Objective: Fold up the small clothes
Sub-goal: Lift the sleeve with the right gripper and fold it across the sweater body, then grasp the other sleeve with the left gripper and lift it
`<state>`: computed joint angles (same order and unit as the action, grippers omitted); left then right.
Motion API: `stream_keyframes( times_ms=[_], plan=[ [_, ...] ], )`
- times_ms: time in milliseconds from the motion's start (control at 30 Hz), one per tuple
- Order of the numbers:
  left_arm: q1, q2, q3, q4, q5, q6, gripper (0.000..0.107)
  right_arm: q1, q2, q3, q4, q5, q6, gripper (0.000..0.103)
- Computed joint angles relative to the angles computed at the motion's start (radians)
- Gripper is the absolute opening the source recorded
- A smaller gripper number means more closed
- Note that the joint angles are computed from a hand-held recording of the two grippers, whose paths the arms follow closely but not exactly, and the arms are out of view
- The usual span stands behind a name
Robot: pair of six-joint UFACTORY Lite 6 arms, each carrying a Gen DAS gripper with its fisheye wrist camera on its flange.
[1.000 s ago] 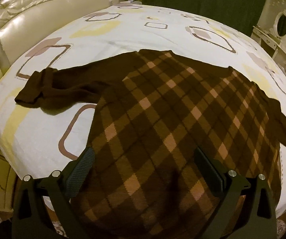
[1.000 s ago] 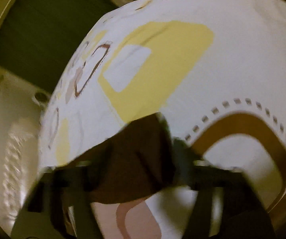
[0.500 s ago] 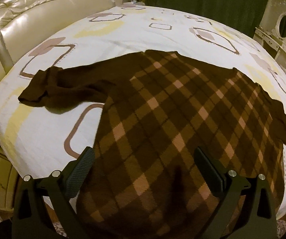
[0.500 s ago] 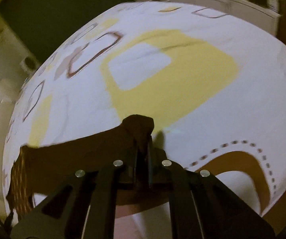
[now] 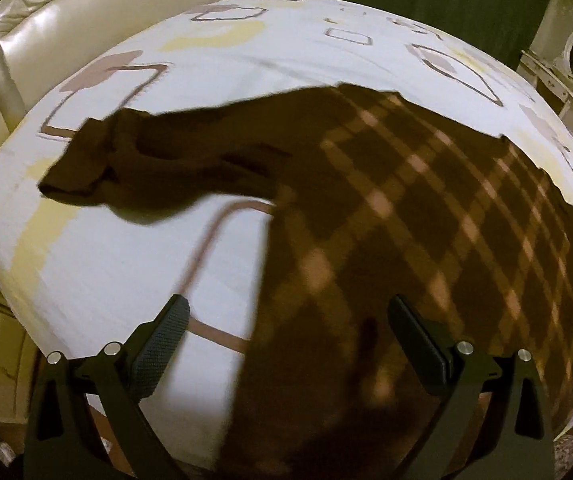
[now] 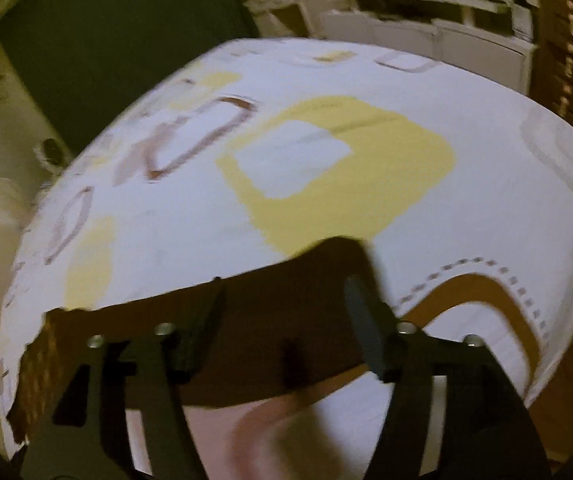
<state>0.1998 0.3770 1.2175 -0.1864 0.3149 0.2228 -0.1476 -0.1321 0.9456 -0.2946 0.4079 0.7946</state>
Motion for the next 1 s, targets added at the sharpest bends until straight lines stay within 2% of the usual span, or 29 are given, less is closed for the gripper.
stream_keyframes(
  times_ms=[100,167,300,433,467,533,567,633,767,833,900,1000],
  plan=[
    [0.079,0.028,0.073,0.005,0.02,0.055,0.098,0.151,-0.026,0.003,-0.107,0.014,0.164,0.063],
    [0.148,0.08,0.175,-0.041,0.076,0.125,0.098,0.253,0.014,0.041,-0.171,0.011,0.27,0.064],
    [0.326,0.287,0.522,-0.171,0.259,0.24,0.098,0.415,0.097,0.109,-0.226,0.011,0.378,0.065],
    [0.406,0.461,0.781,-0.099,0.316,0.217,0.096,0.538,0.201,0.192,-0.302,0.013,0.501,0.067],
    [0.416,0.523,0.87,-0.065,0.344,0.206,0.093,0.562,0.228,0.213,-0.298,0.009,0.511,0.067],
    [0.416,0.599,0.981,-0.025,0.386,0.2,0.061,0.604,0.266,0.244,-0.324,0.008,0.558,0.067],
    [0.409,0.659,1.063,0.014,0.415,0.186,0.059,0.623,0.293,0.266,-0.334,0.005,0.579,0.067],
    [0.4,0.706,1.12,0.03,0.427,0.195,0.059,0.636,0.331,0.297,-0.318,0.0,0.574,0.067],
    [0.397,0.679,1.048,-0.054,0.385,0.328,0.061,0.667,0.385,0.347,-0.306,0.016,0.576,0.067],
    [0.382,0.693,1.058,-0.034,0.382,0.326,0.063,0.674,0.399,0.356,-0.297,0.018,0.575,0.067],
    [0.37,0.738,1.125,-0.001,0.404,0.297,0.063,0.672,0.412,0.358,-0.273,0.014,0.561,0.067],
    [0.366,0.87,1.359,0.005,0.504,0.264,0.065,0.673,0.424,0.353,-0.257,0.0,0.559,0.067]
  ],
)
